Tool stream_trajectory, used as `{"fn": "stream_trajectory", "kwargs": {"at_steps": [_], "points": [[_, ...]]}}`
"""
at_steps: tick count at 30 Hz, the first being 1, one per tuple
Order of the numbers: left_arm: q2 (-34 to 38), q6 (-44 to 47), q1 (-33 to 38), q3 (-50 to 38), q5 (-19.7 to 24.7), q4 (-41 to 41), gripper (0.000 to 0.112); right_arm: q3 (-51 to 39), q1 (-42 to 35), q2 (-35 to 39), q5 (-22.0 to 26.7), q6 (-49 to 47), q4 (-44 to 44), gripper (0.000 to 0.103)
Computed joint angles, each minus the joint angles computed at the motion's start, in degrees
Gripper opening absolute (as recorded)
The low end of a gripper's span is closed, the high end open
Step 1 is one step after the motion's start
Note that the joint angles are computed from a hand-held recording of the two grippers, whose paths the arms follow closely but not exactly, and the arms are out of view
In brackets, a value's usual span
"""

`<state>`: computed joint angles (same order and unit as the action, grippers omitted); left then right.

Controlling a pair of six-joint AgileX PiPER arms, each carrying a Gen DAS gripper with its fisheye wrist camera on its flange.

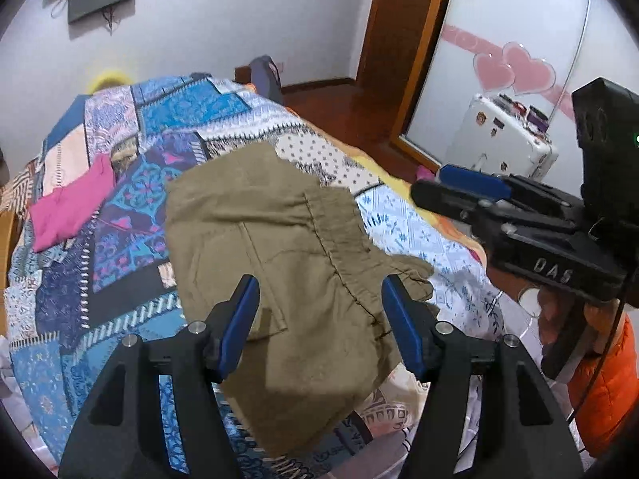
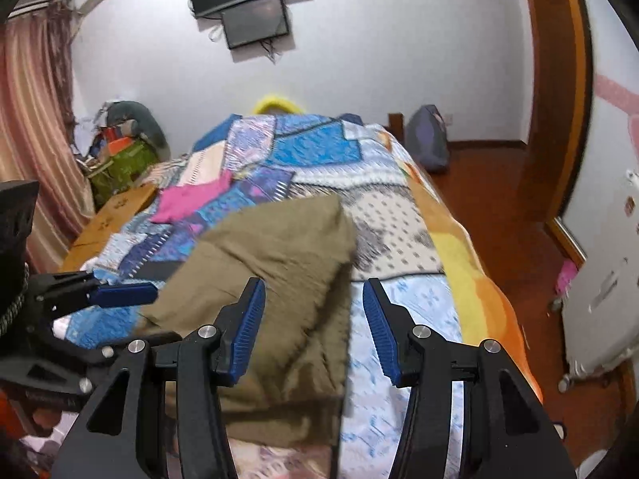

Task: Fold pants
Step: 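Lower the held waistband onto the pants and open the left gripper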

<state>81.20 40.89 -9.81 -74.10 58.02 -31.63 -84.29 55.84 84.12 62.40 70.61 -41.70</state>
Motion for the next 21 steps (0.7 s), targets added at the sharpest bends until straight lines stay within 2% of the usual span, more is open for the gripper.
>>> {"fn": "stream_trajectory", "kwargs": {"at_steps": [3, 7, 11, 14, 17, 21], "points": [[-0.1, 0.0, 0.9, 0.2, -2.5, 1.4, 0.064, -1.5, -0.3, 1.8, -0.8, -1.9, 0.7, 0.051], [2.5, -4.8, -1.0, 1.7, -8.2, 10.7, 0.064, 0.4, -1.7, 3.4, -3.8, -2.8, 5.0, 0.051], [6.2, -3.2, 3.0, -1.9, -4.7, 8.0, 0.064, 4.6, -2.8, 4.7, -7.3, -3.0, 11.3, 0.051], [8.7, -2.7, 6.1, -6.9, -2.9, 5.7, 0.064, 9.9, -1.4, 3.3, -10.7, 2.7, 9.6, 0.051], [15.3, -3.6, 8.5, -16.5, 1.6, 2.8, 0.064, 10.7, -2.4, 2.0, -12.1, 1.5, 11.6, 0.052], [26.5, -8.6, 8.8, -31.4, 8.5, 3.0, 0.064, 9.4, -2.0, 2.6, -10.5, -0.5, 11.2, 0.053]]}}
